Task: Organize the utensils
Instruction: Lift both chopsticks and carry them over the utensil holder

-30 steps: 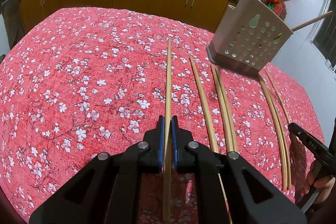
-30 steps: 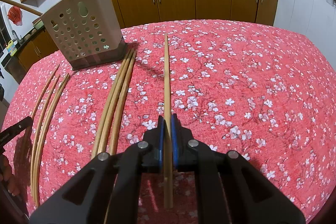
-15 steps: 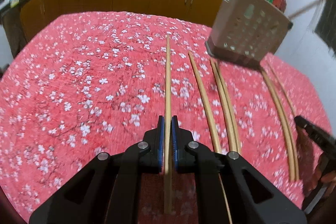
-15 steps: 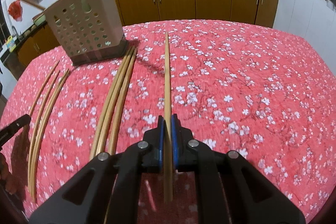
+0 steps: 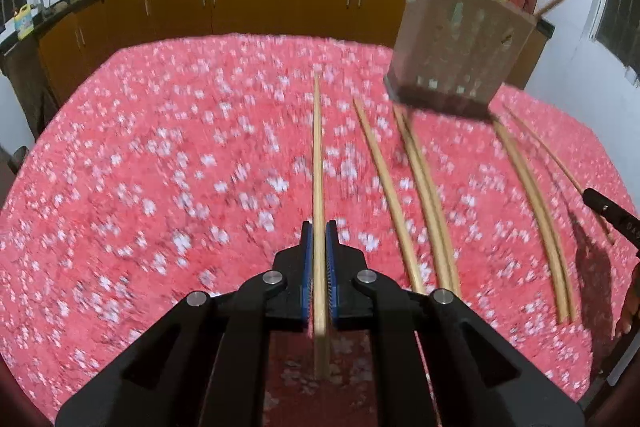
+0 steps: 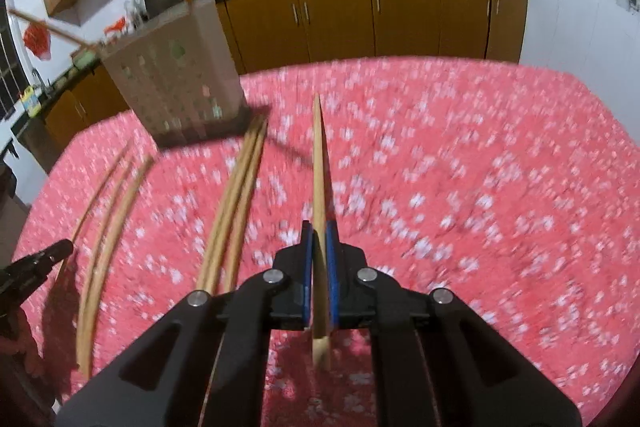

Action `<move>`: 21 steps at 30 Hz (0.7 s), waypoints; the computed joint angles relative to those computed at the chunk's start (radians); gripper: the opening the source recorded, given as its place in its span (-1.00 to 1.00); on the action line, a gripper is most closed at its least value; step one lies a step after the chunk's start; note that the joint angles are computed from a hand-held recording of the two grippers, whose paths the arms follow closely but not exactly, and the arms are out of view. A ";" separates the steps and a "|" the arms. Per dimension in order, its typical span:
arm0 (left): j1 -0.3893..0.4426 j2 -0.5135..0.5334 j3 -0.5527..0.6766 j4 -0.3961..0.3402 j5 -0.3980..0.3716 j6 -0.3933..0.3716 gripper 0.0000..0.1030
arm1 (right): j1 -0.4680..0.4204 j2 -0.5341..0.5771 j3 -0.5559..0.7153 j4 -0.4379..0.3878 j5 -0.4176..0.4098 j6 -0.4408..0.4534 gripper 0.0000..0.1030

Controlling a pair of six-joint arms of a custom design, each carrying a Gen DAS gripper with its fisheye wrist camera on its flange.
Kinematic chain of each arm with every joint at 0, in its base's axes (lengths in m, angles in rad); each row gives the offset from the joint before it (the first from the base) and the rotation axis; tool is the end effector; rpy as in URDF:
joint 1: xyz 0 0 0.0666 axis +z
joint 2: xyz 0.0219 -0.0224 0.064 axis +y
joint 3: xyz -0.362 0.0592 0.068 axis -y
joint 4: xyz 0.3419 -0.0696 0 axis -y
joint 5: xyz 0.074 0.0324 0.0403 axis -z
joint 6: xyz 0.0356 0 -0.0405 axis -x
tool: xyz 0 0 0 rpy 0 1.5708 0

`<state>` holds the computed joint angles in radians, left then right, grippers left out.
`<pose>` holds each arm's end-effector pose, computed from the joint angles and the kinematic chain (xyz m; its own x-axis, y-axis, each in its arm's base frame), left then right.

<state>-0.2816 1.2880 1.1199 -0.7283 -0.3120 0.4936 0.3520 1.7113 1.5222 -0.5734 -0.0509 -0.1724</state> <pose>0.3780 -0.0984 0.3556 -0.6988 -0.2673 -0.6635 -0.2847 0.9549 -0.0847 0.5203 0.1926 0.3394 -0.7038 -0.0760 -0.7064 -0.2620 0.9519 0.1587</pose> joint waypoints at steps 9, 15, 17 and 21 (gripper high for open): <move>0.026 -0.080 0.065 0.055 -0.027 -0.014 -0.86 | -0.026 -0.099 -0.009 0.129 0.015 -0.021 -0.85; 0.041 -0.103 0.096 0.081 -0.029 -0.012 -0.86 | -0.022 -0.116 0.000 0.169 0.033 -0.014 -0.85; 0.044 -0.111 0.106 0.085 -0.024 -0.021 -0.87 | -0.026 -0.123 0.004 0.178 0.024 -0.008 -0.85; 0.039 -0.120 0.136 0.087 -0.026 -0.062 -0.87 | -0.031 -0.150 0.025 0.184 -0.011 0.007 -0.85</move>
